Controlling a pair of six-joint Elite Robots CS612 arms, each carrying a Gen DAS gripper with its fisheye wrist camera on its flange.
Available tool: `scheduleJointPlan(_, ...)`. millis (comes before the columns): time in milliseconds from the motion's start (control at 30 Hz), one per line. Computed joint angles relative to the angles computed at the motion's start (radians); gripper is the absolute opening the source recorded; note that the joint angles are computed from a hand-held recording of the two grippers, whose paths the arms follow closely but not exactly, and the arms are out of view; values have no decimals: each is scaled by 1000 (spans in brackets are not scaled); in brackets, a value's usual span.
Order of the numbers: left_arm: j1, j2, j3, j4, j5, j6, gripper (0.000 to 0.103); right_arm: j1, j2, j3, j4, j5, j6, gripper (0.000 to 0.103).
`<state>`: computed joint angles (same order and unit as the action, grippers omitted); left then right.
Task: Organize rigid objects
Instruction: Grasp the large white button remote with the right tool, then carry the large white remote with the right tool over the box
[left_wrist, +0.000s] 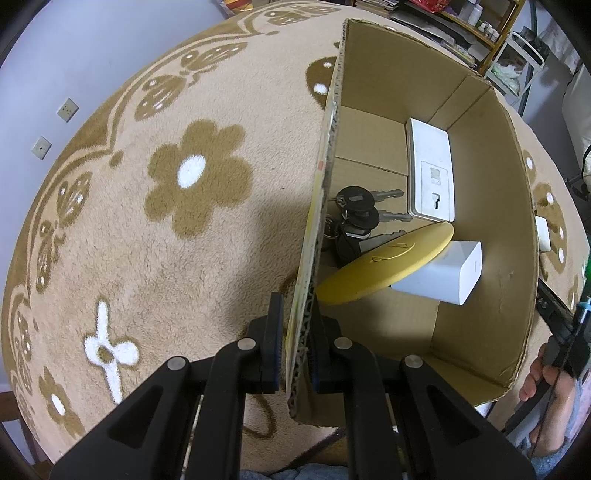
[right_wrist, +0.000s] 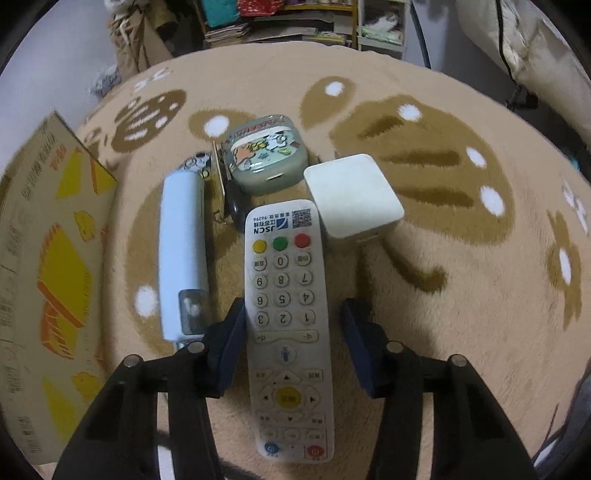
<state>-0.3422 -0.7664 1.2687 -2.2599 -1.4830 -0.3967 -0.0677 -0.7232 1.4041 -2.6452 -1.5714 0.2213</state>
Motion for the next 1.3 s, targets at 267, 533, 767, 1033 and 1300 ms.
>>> scheduleJointPlan(267,0,-2,2,-2,0,-2,11,8,-8,0,-2,-30,-28,44)
scheduleJointPlan(533,0,-2,2,-4,2,-6,10,15,-39,29,-95,-8,-39,44)
scheduleJointPlan(767,-3,-3,3,-2,9,-4,11,20,-69,52,-190,137,-39,44)
scheduleJointPlan(1033,-5,-4,4,-1,16,-3,11,37,-68,30,-274,194,-77,44)
scheduleJointPlan(1300,-5,-4,4,0,16,-2,11,39,-52,2,-371,302,-81,44)
